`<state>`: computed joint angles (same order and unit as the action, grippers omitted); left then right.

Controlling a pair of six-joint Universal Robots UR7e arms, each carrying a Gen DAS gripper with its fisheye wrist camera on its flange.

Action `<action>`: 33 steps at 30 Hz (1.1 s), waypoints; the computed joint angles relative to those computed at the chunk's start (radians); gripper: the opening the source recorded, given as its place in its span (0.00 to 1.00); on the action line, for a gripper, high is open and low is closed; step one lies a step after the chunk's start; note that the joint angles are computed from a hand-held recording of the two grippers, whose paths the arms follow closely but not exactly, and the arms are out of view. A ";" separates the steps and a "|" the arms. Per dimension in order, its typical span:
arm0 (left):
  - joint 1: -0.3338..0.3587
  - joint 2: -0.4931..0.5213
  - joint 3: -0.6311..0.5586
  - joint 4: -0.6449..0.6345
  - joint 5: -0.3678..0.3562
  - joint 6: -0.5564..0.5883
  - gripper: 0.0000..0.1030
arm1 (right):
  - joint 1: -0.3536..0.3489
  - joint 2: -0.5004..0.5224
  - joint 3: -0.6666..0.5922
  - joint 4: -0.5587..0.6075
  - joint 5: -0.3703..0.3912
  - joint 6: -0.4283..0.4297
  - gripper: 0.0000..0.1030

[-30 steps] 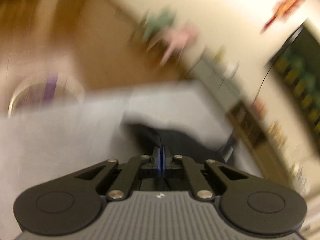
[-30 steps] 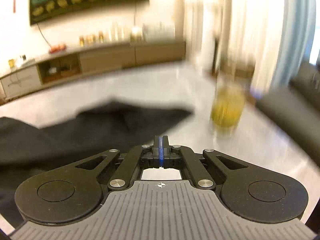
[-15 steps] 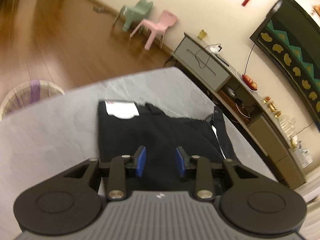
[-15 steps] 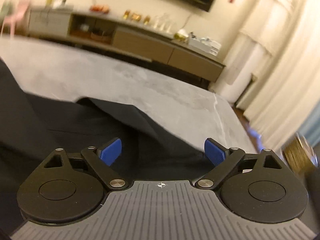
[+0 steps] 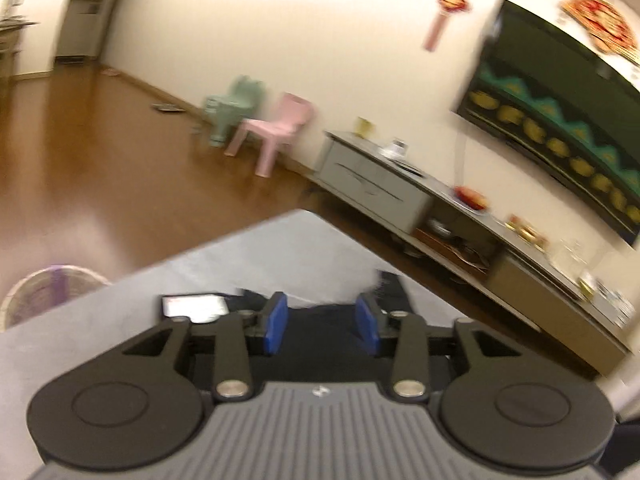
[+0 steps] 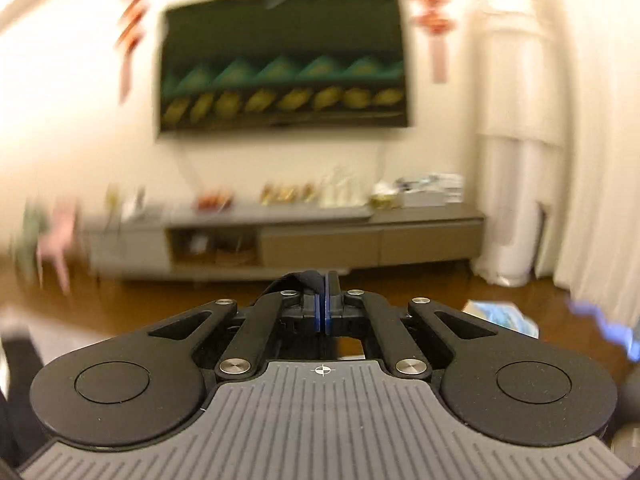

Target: Fold clothes

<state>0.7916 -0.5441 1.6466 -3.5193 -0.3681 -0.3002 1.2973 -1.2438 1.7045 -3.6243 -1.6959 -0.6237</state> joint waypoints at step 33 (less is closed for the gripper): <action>0.124 0.000 -0.078 0.122 -0.368 -0.228 0.00 | -0.053 0.166 -0.012 0.160 -0.292 -0.505 0.00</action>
